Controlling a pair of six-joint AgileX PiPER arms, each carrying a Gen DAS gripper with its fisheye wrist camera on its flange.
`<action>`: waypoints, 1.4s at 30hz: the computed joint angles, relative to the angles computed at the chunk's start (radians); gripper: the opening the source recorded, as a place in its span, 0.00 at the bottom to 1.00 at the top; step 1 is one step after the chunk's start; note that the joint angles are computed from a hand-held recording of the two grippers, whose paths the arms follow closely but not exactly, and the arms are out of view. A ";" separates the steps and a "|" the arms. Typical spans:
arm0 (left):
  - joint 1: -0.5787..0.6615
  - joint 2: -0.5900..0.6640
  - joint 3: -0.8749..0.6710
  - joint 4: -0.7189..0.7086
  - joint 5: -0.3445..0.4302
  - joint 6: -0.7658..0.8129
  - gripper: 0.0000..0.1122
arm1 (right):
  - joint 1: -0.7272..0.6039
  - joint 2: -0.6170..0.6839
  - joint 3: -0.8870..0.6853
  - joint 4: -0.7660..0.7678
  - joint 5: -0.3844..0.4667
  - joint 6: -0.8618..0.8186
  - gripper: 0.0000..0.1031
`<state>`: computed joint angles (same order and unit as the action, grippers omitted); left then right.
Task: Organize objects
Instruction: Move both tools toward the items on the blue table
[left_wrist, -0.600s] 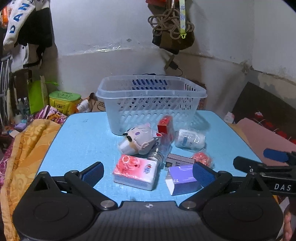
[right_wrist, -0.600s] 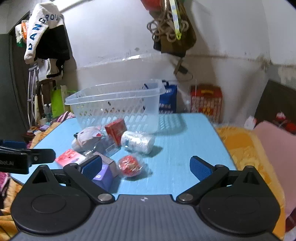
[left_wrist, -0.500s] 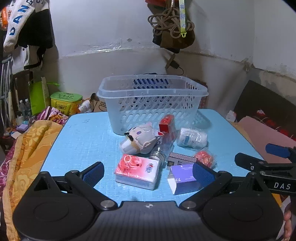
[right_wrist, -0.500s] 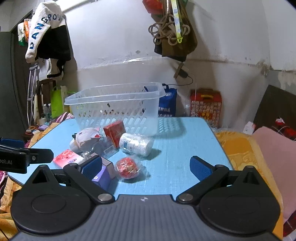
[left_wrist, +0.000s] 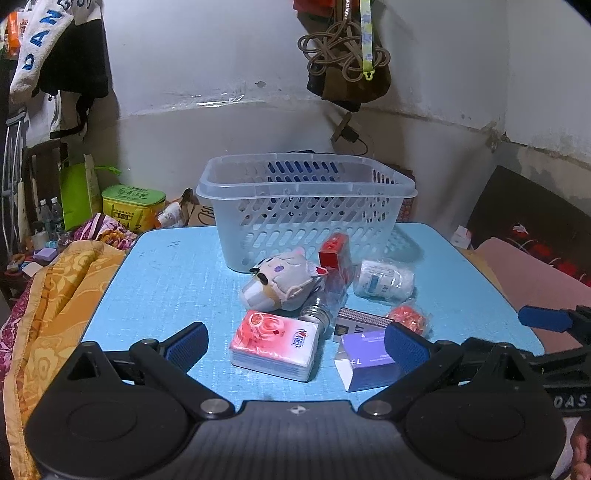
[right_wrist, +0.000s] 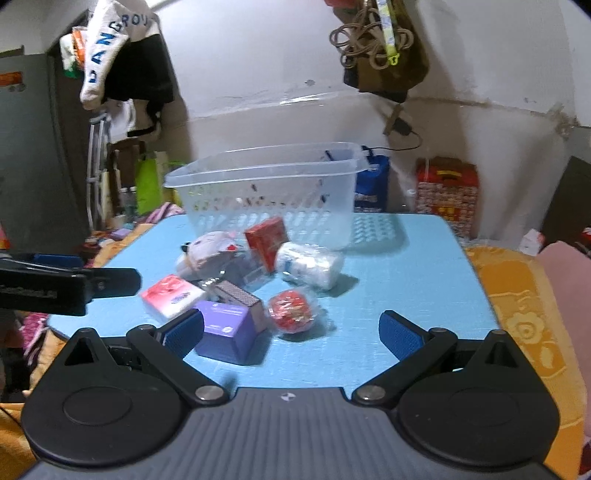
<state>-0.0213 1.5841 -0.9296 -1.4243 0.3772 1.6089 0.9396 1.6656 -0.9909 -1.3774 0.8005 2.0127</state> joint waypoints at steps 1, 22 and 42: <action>0.001 0.000 0.000 0.000 0.001 0.000 0.91 | 0.003 0.000 0.001 -0.005 0.001 0.006 1.00; 0.003 0.001 -0.011 0.057 0.002 -0.054 0.91 | 0.026 0.015 -0.006 -0.025 0.093 0.027 1.00; 0.007 0.018 -0.026 0.087 -0.001 -0.078 0.91 | 0.048 0.043 -0.031 -0.015 0.146 0.010 1.00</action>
